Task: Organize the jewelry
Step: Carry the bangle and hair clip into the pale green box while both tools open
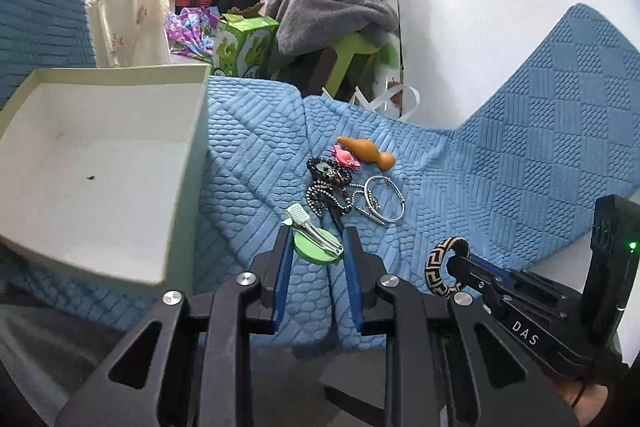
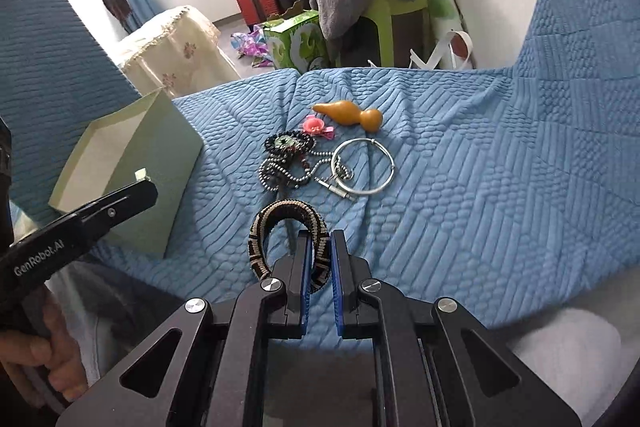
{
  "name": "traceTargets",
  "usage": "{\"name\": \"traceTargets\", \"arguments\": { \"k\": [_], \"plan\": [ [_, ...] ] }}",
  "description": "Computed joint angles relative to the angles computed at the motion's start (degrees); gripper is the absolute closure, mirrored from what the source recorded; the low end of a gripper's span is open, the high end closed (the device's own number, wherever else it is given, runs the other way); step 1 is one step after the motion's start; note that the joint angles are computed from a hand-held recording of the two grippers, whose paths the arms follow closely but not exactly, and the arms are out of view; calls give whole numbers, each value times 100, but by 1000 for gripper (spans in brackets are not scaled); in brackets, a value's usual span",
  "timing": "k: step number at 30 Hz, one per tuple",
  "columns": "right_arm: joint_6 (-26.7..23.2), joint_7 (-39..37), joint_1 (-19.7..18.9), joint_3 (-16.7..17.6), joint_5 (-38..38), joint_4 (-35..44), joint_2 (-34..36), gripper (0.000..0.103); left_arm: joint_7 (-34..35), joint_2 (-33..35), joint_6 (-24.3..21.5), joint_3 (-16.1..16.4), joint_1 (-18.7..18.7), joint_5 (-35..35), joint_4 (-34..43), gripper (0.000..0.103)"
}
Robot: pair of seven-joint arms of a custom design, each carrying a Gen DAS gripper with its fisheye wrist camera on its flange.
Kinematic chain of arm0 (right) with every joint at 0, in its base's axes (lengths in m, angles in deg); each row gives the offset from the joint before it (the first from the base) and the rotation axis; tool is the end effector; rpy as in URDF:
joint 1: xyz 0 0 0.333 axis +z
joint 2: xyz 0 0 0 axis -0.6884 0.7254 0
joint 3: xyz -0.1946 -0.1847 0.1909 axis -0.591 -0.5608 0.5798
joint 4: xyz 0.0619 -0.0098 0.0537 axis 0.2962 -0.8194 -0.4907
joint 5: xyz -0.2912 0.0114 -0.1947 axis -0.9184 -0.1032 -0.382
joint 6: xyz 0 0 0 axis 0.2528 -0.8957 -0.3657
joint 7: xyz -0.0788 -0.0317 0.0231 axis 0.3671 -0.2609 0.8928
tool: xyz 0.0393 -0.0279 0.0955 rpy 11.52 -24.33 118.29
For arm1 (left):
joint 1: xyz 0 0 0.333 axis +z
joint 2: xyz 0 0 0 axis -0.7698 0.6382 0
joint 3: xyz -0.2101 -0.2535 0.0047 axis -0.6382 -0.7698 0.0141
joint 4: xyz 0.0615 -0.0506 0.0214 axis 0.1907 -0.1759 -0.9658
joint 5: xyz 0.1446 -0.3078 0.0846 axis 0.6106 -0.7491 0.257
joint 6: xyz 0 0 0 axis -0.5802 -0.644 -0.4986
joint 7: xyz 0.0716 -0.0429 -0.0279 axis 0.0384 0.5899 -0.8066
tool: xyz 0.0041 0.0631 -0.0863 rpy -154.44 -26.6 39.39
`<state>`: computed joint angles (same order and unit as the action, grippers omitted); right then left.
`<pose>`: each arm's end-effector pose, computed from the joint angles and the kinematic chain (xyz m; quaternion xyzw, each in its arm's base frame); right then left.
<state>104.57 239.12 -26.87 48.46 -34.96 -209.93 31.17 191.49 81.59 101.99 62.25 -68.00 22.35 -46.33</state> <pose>0.3571 0.2166 0.5316 -0.5234 0.7801 -0.1716 0.2967 0.4464 -0.2457 0.5417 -0.5268 0.7686 -0.3626 0.0170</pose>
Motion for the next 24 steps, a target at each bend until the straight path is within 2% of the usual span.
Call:
{"name": "traceTargets", "arguments": {
  "k": [7, 15, 24],
  "plan": [
    [-348, 204, -37, 218, -235, 348, -145, 96, 413, -336, -324, 181, 24, -203, 89, 77],
    [-851, 238, -156, 353, -682, 1152, -173, 96, 782, -549, -521, 328, 88, -349, 427, 77],
    [-1168, 394, -235, 521, -1321, 2192, 200, 96, 1042, -586, -563, 494, 336, -286, 852, 77]
  ]
}}
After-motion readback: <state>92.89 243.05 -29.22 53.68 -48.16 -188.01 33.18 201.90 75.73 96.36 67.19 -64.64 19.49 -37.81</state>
